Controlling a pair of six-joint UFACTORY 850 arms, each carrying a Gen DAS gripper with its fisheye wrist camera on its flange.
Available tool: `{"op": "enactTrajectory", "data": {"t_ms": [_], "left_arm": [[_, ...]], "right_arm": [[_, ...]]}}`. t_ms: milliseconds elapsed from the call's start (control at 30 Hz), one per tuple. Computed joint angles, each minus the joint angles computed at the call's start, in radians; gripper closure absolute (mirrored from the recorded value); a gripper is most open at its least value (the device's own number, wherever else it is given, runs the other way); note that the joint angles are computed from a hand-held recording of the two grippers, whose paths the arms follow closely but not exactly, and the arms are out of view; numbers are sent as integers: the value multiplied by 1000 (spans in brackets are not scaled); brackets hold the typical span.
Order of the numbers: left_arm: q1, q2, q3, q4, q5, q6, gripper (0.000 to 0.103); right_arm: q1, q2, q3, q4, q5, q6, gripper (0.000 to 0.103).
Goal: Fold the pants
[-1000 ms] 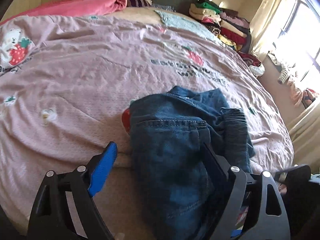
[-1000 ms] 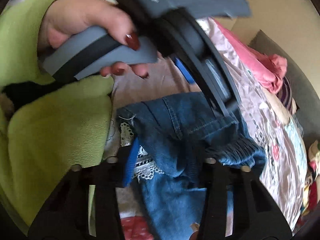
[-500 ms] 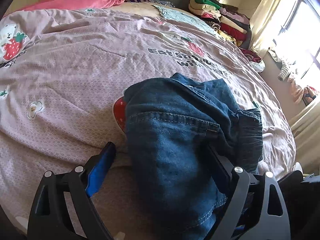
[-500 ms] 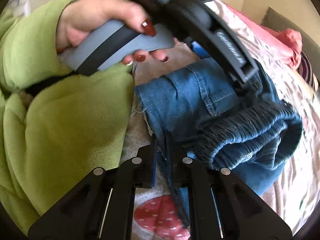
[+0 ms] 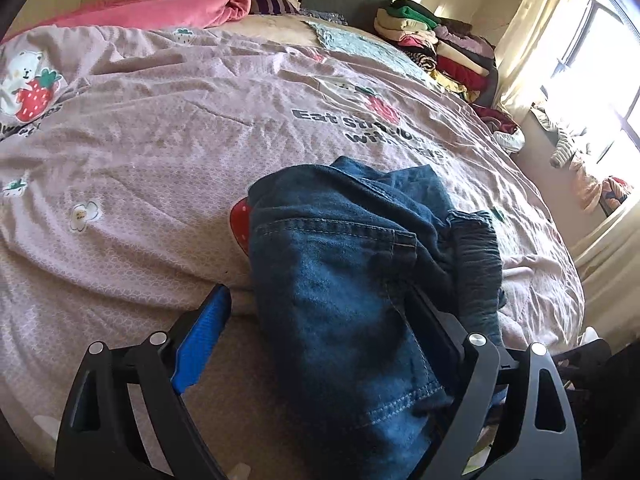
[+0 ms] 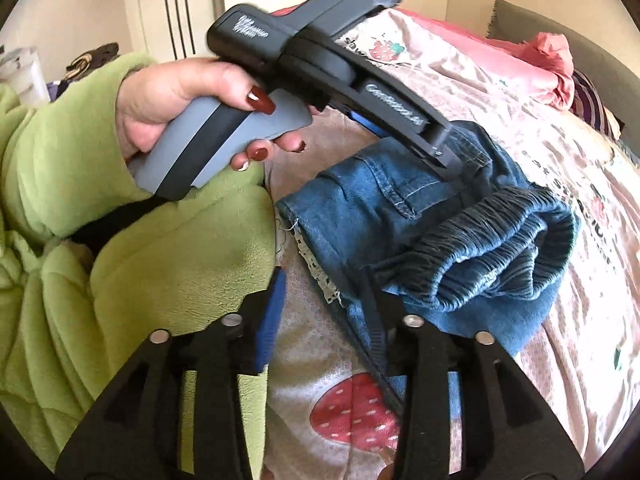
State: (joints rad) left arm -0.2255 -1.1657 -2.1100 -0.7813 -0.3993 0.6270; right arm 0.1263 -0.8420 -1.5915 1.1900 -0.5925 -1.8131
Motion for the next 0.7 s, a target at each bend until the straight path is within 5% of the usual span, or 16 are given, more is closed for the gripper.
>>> {"op": "enactTrajectory", "data": {"t_ms": [67,100,700], "left_arm": [[2,9,14,-35,1,34,14],[3,17,25,-49,3,47,4],[-6,136,190,-195,102,219,4]], "right_arm": [[-5,-4,-9,3,-13,22,65],[-5,-4,-10,5,-13,28,64],[0,92,100,223,10,-181,39]]}}
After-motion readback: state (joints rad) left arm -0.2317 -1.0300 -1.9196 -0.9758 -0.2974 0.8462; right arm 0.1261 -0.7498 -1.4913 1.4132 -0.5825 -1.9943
